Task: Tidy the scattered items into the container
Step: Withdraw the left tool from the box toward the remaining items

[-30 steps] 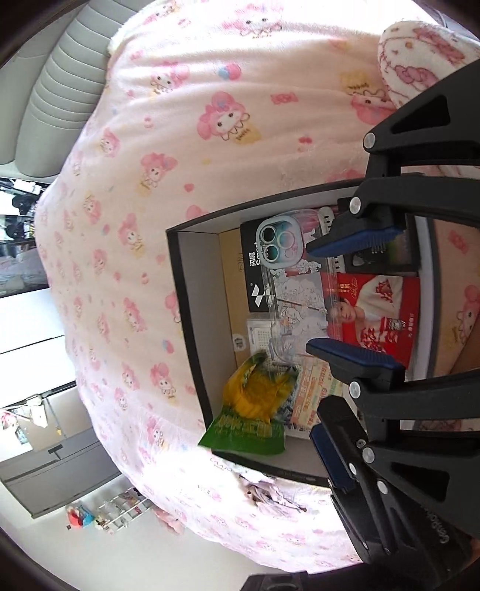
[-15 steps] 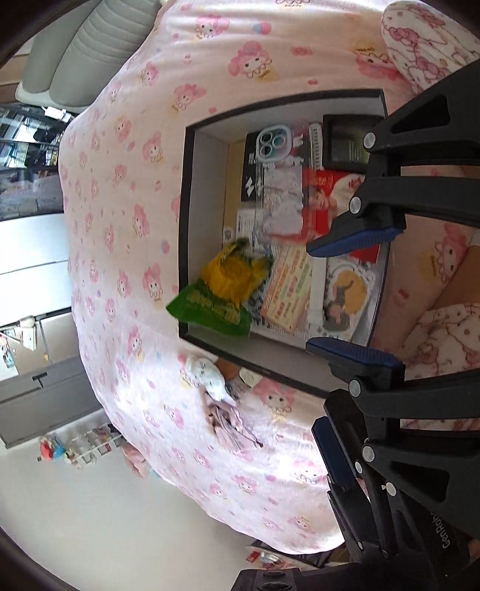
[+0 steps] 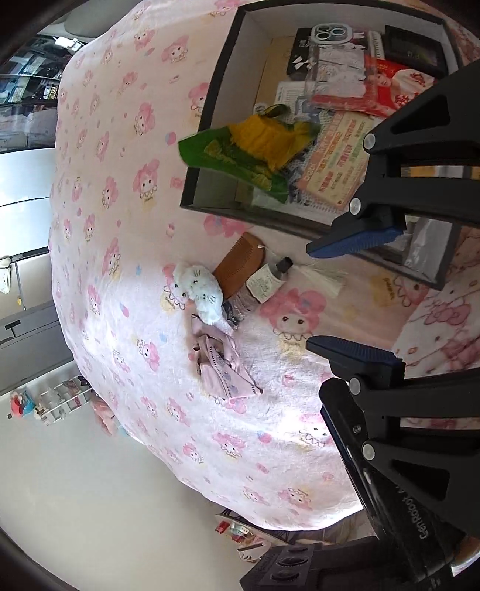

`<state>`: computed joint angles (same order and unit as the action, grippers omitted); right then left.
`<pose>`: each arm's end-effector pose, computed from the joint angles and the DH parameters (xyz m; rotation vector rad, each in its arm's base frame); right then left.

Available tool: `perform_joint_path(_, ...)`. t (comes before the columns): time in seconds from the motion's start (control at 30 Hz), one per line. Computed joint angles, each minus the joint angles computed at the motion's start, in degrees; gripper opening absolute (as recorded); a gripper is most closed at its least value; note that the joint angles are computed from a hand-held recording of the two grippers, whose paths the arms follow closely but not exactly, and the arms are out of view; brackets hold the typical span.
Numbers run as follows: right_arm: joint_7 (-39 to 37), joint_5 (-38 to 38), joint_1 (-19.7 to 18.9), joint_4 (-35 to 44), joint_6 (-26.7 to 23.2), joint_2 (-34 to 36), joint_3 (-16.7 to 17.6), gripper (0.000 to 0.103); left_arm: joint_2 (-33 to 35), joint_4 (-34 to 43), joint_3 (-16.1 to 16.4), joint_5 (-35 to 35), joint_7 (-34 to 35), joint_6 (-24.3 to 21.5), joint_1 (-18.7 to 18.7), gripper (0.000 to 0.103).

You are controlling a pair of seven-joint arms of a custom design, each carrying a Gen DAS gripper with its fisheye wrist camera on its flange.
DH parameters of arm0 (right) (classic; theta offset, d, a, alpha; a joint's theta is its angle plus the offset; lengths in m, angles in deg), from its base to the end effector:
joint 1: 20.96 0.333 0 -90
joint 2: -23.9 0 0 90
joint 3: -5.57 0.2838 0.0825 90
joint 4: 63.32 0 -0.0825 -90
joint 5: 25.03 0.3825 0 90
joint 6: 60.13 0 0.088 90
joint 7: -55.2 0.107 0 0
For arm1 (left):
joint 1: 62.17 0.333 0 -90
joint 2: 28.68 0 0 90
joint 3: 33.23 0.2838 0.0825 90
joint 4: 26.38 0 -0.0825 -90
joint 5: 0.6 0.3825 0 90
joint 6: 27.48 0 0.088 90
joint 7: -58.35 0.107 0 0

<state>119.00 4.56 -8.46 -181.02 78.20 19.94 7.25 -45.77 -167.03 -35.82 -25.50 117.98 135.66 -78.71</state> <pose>0.5528 0.1427 0.4833 -2.1208 1.4215 -0.0822 0.4730 -0.1410 0.4554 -2.5749 1.4157 -1.1106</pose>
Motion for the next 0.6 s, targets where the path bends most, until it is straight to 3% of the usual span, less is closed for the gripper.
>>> perform_joint_path(0.07, 1.4, 0.4, 0.2, 4.8, -1.9, 4.3, 0.3, 0.041, 3.4, 2.0, 1.7, -3.0, 0.9, 0.1, -0.1, 0.037)
perform_joint_path(0.13, 4.5, -0.7, 0.3, 10.4, -4.7, 9.3, 0.7, 0.041, 6.7, 3.8, 1.6, -4.7, 0.9, 0.9, 1.3, 0.037)
perform_joint_path(0.23, 9.0, -4.9, 1.2, 16.4, -6.0, 15.2, 1.4, 0.041, 12.5, 8.5, 0.9, -5.1, 1.4, -1.9, 4.5, 0.038)
perform_joint_path(0.37, 11.7, -7.4, 1.5, 20.9, -8.5, 19.5, 1.8, 0.041, 21.1, 17.0, 0.1, -19.1, 13.2, -7.0, 7.8, 0.038)
perform_joint_path(0.6, 16.7, -10.3, 2.6, 24.1, -8.2, 24.5, 1.9, 0.041, 33.6, 31.4, -4.9, -17.5, 17.6, -17.3, 14.0, 0.041)
